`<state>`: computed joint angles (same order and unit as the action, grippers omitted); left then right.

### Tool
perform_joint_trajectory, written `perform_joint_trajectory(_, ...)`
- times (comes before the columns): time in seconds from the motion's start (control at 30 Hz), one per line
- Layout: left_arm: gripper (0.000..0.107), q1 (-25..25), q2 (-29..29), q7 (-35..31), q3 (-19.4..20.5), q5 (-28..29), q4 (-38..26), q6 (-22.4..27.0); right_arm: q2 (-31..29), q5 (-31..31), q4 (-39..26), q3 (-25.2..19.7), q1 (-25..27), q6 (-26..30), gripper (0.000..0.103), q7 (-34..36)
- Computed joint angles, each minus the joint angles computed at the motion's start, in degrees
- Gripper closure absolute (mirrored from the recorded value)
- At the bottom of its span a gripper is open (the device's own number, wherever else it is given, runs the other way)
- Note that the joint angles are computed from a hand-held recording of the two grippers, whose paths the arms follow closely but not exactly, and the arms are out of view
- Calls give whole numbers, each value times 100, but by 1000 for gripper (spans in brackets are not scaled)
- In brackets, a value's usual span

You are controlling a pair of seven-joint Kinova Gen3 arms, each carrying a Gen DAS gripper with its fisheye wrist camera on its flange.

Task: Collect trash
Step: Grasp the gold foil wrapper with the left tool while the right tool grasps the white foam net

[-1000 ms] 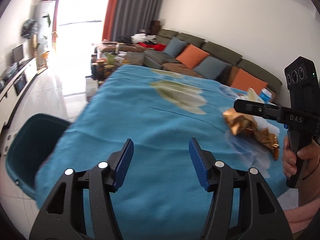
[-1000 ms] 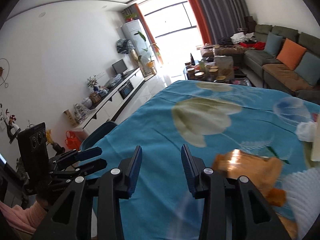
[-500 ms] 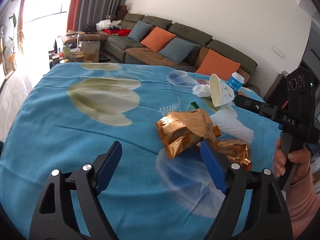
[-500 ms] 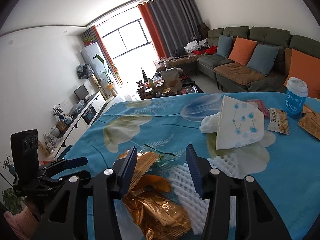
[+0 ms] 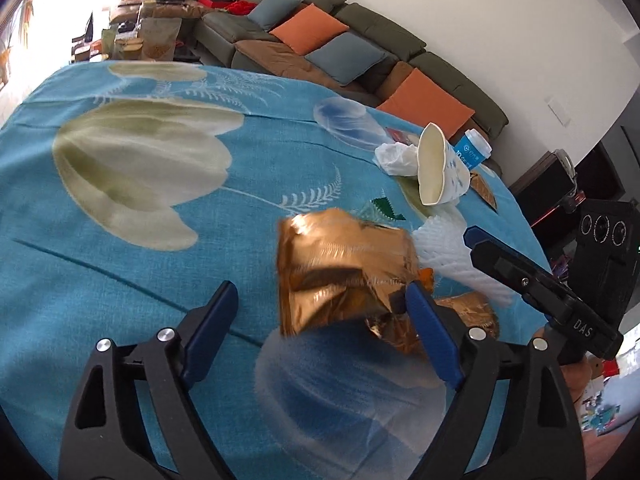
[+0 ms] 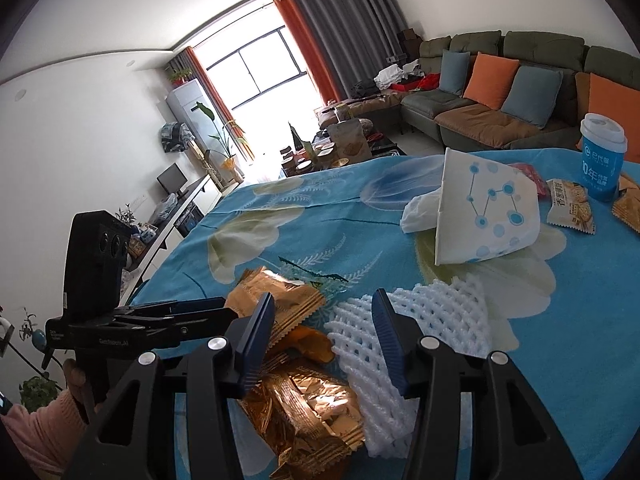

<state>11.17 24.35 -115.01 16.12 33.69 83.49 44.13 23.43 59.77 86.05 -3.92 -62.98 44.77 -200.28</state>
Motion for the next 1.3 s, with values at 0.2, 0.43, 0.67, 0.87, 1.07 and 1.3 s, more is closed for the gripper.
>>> perform_joint_trajectory(0.2,53,-70,2,-127,57,129,39,49,43,-92,-31,-3,39,-133,55,142)
perform_joint_trajectory(0.43,64,-125,-216,-418,77,292,362,-203,1,-122,-15,31,-46,-17,55,106)
perform_joint_trajectory(0.67,70,-283,-595,-860,57,626,823,-474,-89,-60,88,-54,-99,270,55,-5)
perform_joint_trajectory(0.87,71,-430,-971,-1172,-92,928,1230,-637,-45,-144,-30,-120,-160,967,55,-49)
perform_joint_trajectory(1.07,71,-578,-1225,-1456,-290,1234,1533,-660,-115,-480,91,-212,22,1154,55,-212)
perform_joint_trajectory(1.3,71,-671,-1352,-1644,-473,1429,1779,-614,-290,-668,472,-293,293,536,54,-477)
